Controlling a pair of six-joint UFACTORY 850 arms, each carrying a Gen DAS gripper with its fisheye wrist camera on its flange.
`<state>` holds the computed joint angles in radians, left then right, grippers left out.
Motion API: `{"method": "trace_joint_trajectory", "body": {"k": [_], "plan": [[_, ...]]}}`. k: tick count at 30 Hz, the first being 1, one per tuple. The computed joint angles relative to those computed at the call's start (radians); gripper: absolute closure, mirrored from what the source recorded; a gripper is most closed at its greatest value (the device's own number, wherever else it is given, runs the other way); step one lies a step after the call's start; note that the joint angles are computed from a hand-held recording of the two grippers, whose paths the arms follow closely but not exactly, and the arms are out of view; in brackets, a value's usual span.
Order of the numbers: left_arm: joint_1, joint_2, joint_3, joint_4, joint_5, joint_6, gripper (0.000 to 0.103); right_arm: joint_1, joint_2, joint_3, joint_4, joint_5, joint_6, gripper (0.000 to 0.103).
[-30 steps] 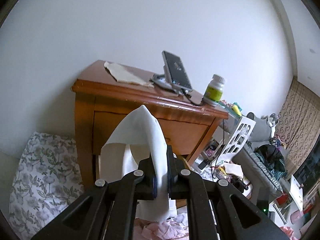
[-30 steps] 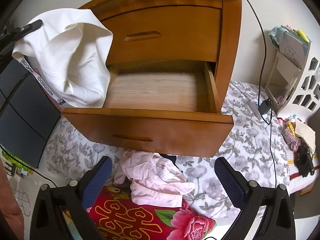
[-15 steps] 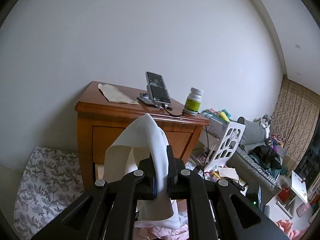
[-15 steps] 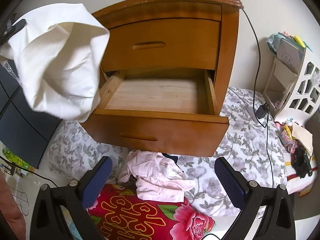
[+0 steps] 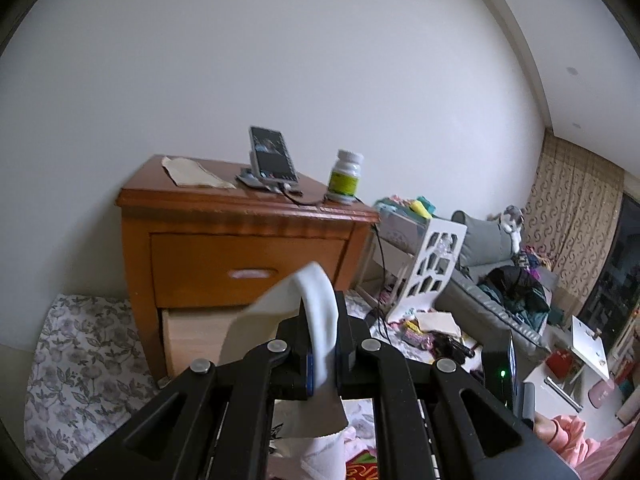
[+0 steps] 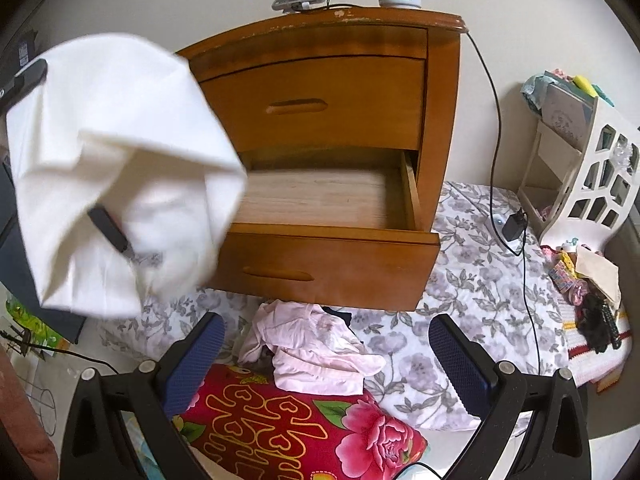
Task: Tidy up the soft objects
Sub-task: 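Lower the white shirt onto the bedspread beside the pink shirt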
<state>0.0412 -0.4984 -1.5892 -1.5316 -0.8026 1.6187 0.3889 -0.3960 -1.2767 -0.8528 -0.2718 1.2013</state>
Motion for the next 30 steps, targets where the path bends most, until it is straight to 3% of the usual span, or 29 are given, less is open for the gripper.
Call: {"method": "trace_joint_trajectory", "body": {"k": [9,15,24,30], "plan": [[-0.058,-0.033,0.0,0.11,0.041,-0.056,0.1,-0.008,0.023,0.032,-0.04,0.0,0.057,0.0],[-0.097,-0.112,-0.042,0.312,0.082,-0.255,0.1,-0.014,0.013,0.028,0.01,0.0,0.011,0.0],[-0.104,-0.23,-0.093,0.583,0.083,-0.565,0.1,-0.02,-0.021,0.001,0.137,-0.002,-0.122,0.0],[-0.118,-0.273,-0.102,0.741,0.135,-0.769,0.1,-0.021,-0.064,-0.032,0.294,-0.017,-0.287,0.0]]}}
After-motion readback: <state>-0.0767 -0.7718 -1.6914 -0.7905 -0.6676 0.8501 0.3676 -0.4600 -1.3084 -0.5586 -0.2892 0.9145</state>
